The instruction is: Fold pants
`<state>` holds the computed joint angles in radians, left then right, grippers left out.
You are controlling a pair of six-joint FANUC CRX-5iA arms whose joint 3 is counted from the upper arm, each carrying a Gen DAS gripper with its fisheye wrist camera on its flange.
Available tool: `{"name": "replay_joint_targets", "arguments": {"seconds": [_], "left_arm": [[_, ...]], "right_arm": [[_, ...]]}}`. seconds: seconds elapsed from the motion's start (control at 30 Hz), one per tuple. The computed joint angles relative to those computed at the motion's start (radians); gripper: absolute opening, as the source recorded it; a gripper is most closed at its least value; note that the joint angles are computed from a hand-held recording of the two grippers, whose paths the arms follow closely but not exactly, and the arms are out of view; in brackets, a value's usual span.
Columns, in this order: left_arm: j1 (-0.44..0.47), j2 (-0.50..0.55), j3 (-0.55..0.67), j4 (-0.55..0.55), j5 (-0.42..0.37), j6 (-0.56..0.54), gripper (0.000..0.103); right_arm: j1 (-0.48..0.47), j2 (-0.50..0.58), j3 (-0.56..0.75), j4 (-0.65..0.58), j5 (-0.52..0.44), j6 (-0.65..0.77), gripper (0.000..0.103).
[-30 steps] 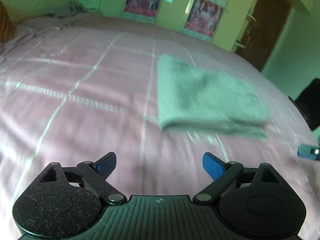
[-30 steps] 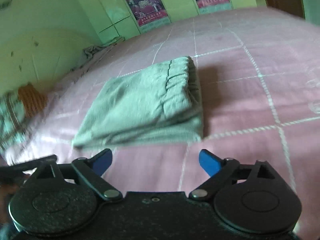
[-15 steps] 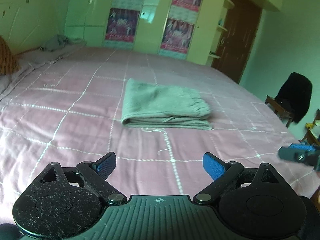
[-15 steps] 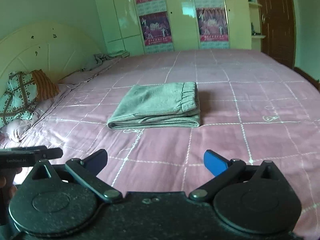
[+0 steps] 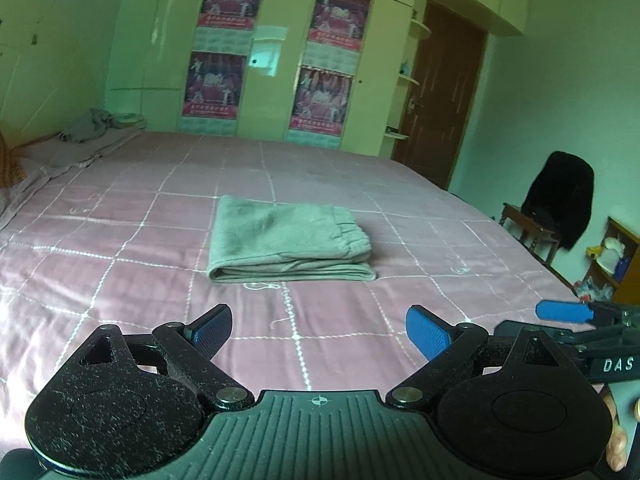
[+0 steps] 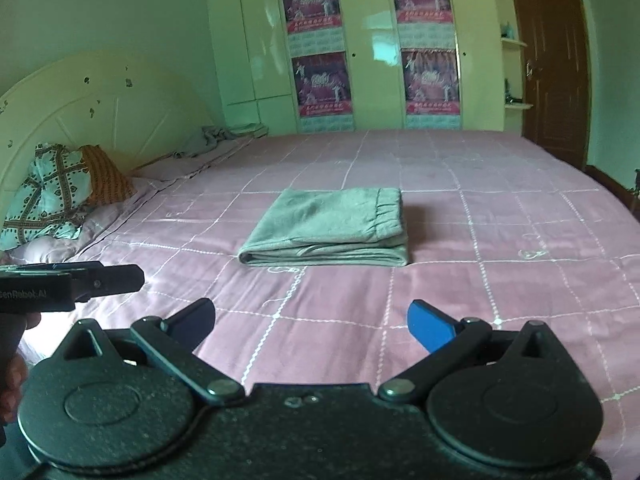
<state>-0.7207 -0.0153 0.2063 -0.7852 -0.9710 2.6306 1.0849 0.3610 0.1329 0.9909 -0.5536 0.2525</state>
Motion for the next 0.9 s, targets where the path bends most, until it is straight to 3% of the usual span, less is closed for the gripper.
{"name": "replay_joint_targets", "arguments": {"seconds": [0.27, 0.9], "left_arm": [[-0.036, 0.023, 0.028, -0.022, -0.018, -0.028, 0.093], [-0.056, 0.014, 0.031, -0.056, -0.020, -0.003, 0.093]], "right_arm": [[-0.010, -0.022, -0.048, 0.118, 0.002, -0.092, 0.103], [-0.006, -0.021, -0.057, 0.178, 0.001, -0.138, 0.103]]}}
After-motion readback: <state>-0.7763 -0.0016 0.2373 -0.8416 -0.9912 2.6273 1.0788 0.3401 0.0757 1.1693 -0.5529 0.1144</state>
